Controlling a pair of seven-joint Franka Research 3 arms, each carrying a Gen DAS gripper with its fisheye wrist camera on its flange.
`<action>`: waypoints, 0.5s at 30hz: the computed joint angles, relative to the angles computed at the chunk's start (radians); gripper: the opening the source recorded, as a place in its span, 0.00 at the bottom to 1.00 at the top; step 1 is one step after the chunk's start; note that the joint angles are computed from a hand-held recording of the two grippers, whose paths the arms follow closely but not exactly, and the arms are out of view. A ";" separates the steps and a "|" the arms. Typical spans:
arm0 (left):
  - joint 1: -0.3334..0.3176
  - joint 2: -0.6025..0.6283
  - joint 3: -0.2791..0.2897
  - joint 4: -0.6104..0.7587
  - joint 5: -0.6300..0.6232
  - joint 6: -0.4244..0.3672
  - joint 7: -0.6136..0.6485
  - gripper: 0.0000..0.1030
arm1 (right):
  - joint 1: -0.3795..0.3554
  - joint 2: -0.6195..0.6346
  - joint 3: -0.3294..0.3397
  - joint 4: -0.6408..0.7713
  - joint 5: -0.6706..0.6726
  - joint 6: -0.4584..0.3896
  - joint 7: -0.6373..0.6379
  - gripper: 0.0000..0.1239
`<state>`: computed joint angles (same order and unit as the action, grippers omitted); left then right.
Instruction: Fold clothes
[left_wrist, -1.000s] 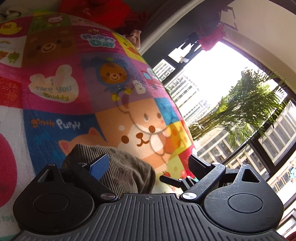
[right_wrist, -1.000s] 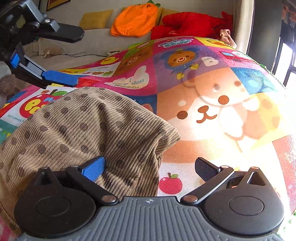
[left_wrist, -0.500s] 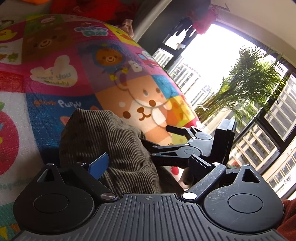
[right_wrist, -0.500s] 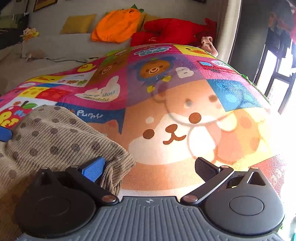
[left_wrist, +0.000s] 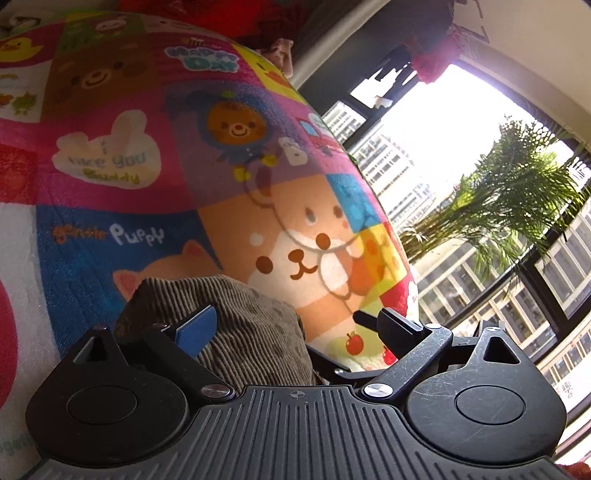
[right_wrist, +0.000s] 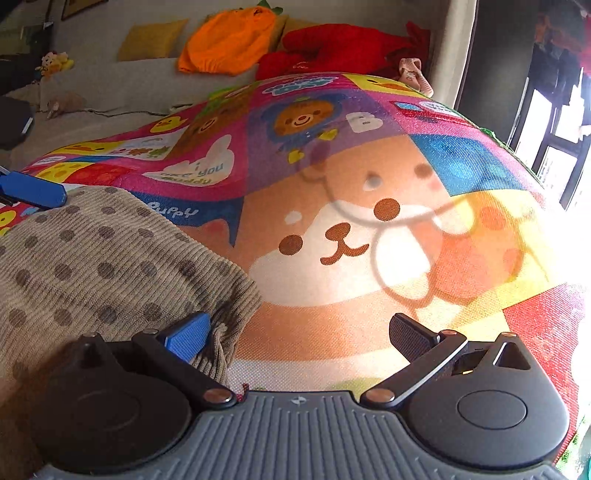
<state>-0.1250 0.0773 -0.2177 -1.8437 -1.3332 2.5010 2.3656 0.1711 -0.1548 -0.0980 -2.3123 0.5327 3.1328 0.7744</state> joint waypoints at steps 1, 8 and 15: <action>-0.003 0.014 -0.001 0.012 0.016 0.009 -0.020 0.94 | 0.073 -0.031 -0.056 -0.009 0.104 -0.004 -0.095 0.83; -0.013 0.032 -0.026 0.013 0.089 0.097 -0.022 0.95 | 0.194 -0.217 -0.141 -0.090 0.365 -0.223 -0.343 0.83; -0.038 -0.098 -0.017 -0.103 0.073 0.203 0.033 0.95 | 0.100 -0.222 -0.056 -0.137 0.334 -0.300 -0.274 0.83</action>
